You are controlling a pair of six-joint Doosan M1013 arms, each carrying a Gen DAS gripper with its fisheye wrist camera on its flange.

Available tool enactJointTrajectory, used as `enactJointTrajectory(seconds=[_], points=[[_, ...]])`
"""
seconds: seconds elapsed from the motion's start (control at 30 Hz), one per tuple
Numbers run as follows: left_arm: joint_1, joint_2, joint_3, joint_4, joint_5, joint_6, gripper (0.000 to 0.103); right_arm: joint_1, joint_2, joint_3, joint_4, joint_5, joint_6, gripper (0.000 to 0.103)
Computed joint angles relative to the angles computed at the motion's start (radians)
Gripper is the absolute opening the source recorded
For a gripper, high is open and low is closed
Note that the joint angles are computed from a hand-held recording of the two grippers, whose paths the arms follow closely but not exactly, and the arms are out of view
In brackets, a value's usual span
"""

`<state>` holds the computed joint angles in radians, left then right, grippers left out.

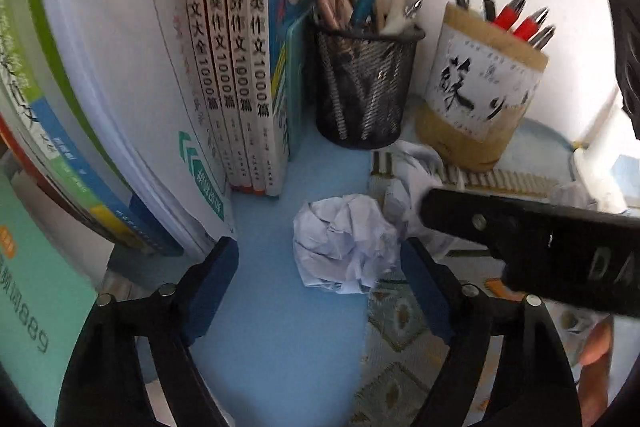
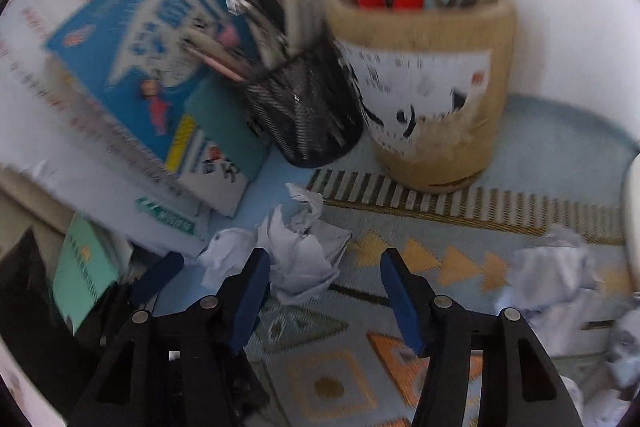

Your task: Organize objects

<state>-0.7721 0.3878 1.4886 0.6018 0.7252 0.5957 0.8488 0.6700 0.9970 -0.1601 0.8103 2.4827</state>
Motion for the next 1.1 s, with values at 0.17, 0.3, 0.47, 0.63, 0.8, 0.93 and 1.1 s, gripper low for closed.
enactJointTrajectory(seconds=[0.17, 0.3, 0.47, 0.63, 0.8, 0.93, 1.1], points=[[0.042, -0.016, 0.032, -0.171, -0.112, 0.057, 0.053, -0.006, 0.020, -0.011, 0.042, -0.034, -0.039, 0.065], [0.038, -0.028, 0.054, -0.169, -0.151, 0.056, 0.048, -0.002, 0.022, -0.012, 0.042, -0.045, -0.054, 0.045], [0.001, -0.064, 0.096, 0.028, -0.180, -0.107, 0.048, 0.019, -0.055, 0.080, -0.127, -0.089, 0.107, 0.042], [-0.062, -0.114, 0.106, 0.089, -0.192, -0.131, 0.048, 0.044, -0.185, 0.217, -0.222, -0.129, 0.236, 0.042], [-0.188, -0.188, 0.140, 0.169, -0.173, -0.218, 0.048, 0.123, -0.339, 0.391, -0.414, -0.145, 0.432, 0.042], [-0.286, -0.225, 0.217, 0.236, -0.239, -0.398, 0.048, 0.216, -0.447, 0.538, -0.656, -0.045, 0.673, 0.043], [-0.379, -0.215, 0.247, 0.325, -0.299, -0.553, 0.048, 0.312, -0.571, 0.735, -0.816, 0.060, 0.813, 0.044]])
